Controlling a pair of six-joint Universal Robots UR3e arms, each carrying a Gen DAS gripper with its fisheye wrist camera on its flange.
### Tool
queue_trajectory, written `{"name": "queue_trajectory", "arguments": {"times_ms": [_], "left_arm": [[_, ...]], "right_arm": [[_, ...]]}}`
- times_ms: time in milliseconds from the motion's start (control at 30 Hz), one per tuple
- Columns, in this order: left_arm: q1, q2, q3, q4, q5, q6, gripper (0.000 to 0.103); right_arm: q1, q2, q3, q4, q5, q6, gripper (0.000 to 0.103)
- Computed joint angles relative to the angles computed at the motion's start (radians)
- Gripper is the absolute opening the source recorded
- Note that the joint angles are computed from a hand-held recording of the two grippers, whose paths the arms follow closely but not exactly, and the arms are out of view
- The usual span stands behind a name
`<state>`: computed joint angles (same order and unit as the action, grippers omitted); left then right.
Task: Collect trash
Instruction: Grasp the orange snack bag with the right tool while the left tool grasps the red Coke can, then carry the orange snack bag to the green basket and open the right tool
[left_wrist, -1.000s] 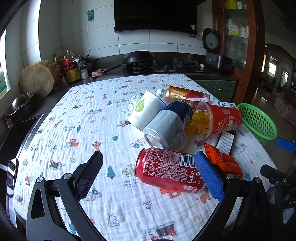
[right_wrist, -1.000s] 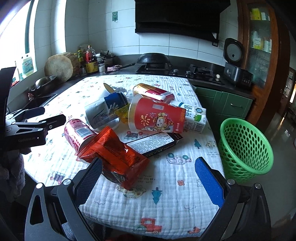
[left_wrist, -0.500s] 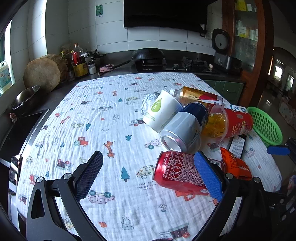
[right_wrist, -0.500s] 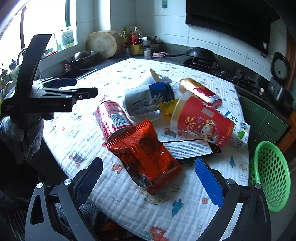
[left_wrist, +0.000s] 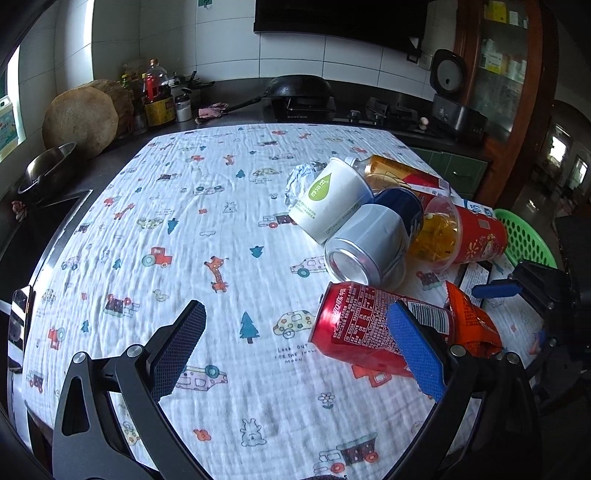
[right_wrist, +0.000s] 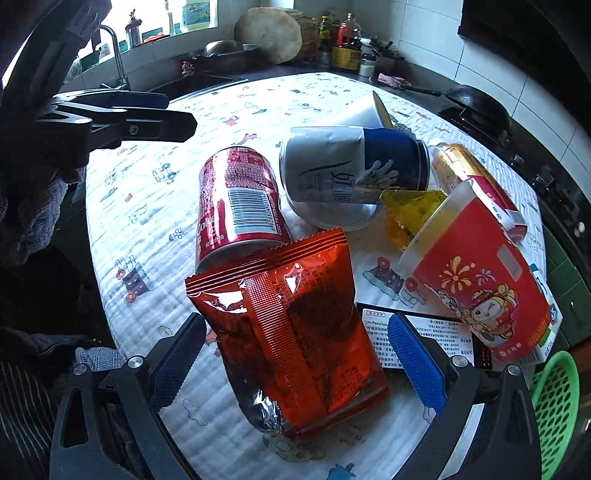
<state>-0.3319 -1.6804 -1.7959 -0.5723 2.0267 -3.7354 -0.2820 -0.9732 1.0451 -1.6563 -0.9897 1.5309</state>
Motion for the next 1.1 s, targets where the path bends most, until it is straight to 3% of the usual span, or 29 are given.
{"name": "queue_trajectory", "arguments": {"times_ms": [100,200,267,467,833,1100], "left_arm": [[0.009,-0.005,0.001,-0.002,-0.035,-0.007,0.097],[0.017,-0.011,0.003,-0.009,-0.080,-0.026,0.097],[0.023,-0.015,0.004,-0.009,-0.113,-0.047,0.097],[0.036,-0.051,0.050,-0.039,-0.186,-0.148,0.097],[0.101,-0.172,0.125,-0.016,-0.357,-0.368,0.097],[0.101,-0.296,0.266,-0.077,-0.406,-0.440,0.097]], "right_arm": [[0.016,0.044,-0.054,0.018,-0.021,-0.001,0.084],[0.013,0.070,-0.105,0.054,-0.013,-0.012,0.080],[0.008,0.070,-0.111,0.057,-0.009,-0.015,0.070],[-0.028,0.048,-0.093,0.077,0.013,-0.033,0.058],[-0.154,-0.029,-0.052,0.156,0.105,-0.062,0.058],[-0.242,0.077,-0.236,0.168,0.141,0.052,0.058]]}}
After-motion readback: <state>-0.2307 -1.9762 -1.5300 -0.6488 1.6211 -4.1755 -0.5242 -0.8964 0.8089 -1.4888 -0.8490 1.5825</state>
